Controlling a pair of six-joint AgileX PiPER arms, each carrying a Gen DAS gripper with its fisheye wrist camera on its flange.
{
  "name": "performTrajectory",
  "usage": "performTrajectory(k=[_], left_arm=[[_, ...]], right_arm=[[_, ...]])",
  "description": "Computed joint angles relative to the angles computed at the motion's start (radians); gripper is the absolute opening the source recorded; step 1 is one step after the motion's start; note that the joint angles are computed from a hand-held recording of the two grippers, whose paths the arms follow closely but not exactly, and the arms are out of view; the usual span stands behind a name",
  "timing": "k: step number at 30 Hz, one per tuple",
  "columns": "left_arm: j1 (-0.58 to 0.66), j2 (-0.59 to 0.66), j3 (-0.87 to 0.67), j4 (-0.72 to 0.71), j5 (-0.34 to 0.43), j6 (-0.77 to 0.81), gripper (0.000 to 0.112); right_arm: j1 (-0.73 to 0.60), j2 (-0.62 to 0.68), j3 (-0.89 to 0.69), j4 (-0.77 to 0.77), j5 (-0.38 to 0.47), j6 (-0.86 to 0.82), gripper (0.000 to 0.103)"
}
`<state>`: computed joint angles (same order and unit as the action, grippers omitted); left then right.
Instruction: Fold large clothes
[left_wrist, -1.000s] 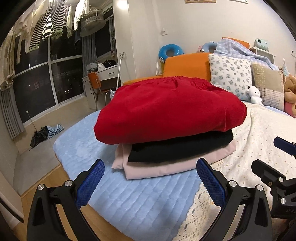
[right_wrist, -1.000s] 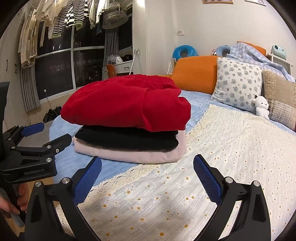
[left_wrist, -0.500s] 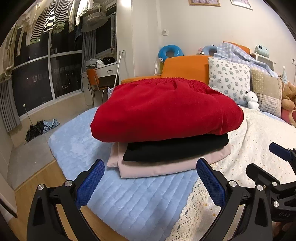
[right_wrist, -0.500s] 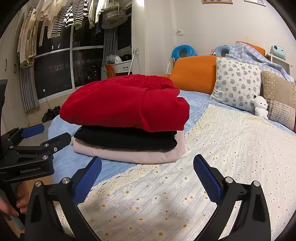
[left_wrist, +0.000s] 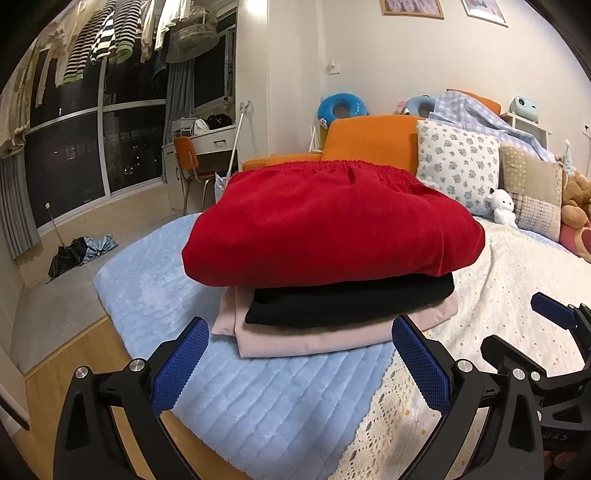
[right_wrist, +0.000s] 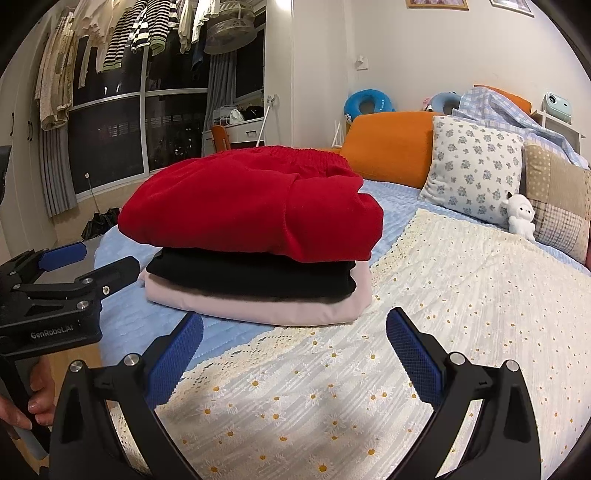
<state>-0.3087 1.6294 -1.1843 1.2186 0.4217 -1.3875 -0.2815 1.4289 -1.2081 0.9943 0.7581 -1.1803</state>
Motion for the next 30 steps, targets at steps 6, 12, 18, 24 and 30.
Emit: performTrajectory(k=[6, 12, 18, 24, 30], left_arm=[[-0.015, -0.003, 0.013, 0.033, 0.015, -0.036, 0.101], [-0.024, -0.009, 0.054, 0.178, 0.010, -0.186, 0.101], [-0.030, -0.016, 0.079, 0.259, 0.009, -0.262, 0.101], [-0.027, -0.012, 0.076, 0.269, 0.007, -0.268, 0.101], [-0.024, -0.016, 0.079, 0.272, 0.017, -0.283, 0.101]], right_arm=[[-0.005, 0.003, -0.003, 0.007, 0.005, -0.011, 0.098], [0.004, -0.002, -0.009, 0.013, -0.014, -0.015, 0.098], [-0.003, 0.011, -0.024, 0.012, -0.003, -0.010, 0.098], [0.001, 0.010, -0.023, 0.010, -0.007, -0.006, 0.098], [-0.001, 0.010, -0.023, 0.011, -0.007, -0.008, 0.098]])
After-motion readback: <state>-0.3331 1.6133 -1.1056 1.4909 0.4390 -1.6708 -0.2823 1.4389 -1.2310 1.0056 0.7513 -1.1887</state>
